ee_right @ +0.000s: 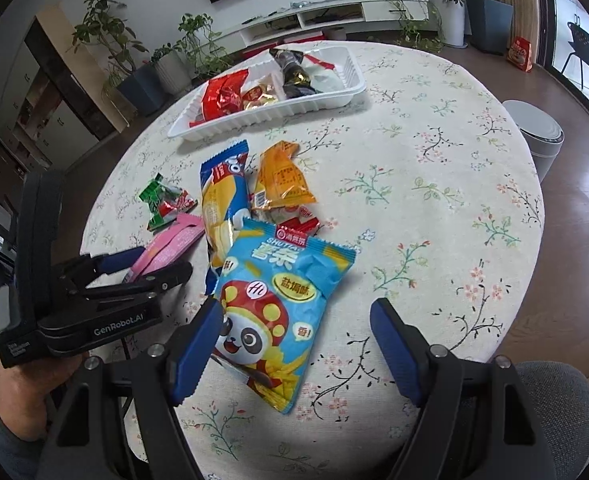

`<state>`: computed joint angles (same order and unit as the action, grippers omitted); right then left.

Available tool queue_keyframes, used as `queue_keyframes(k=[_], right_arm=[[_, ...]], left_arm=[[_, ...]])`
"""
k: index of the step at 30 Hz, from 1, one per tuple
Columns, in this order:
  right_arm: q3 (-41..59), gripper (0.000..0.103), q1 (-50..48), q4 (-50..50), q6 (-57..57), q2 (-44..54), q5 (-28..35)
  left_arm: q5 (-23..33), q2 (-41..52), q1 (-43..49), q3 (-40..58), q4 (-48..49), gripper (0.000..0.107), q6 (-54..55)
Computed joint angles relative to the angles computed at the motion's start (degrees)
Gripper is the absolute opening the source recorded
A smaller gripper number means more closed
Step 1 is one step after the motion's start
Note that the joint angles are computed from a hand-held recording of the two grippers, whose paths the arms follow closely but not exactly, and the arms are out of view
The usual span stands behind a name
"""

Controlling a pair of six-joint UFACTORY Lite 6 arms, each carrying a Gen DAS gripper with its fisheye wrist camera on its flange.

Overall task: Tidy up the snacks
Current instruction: 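Grasp the pink bar with the left tool while the right tool grasps the blue chip bag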

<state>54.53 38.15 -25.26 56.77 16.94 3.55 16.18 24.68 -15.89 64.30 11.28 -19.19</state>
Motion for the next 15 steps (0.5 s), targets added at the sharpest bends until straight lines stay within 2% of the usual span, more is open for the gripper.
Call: queue_keyframes(k=[3,6,8,10,15], right_arm=[[3.0,0.079,1.4,3.1,-2.3,2.6,2.0],[6.7,0.079,3.1,-0.1,1.4,5.3,5.1],[9.0,0.079,3.5,4.1,-2.0,7.0,6.6],[11.5,0.079,3.7,7.6,-5.3,8.9,8.1],[15.8,0.079,3.5,7.2,-4.4,13.0,11.5]], left_arm=[[-0.7,-0.6,1.0,-0.9,-4.1,0.061,6.0],[-1.3,-1.6,1.8,-2.2,-7.2,0.052,10.9],[-1.4,-2.3,2.3,-2.9,-10.1,0.047,15.2],[-1.1,-2.5,2.3,-3.1,-10.6,0.047,17.0],[1.2,-1.9,1.3,-1.4,-11.8,0.045,22.6]])
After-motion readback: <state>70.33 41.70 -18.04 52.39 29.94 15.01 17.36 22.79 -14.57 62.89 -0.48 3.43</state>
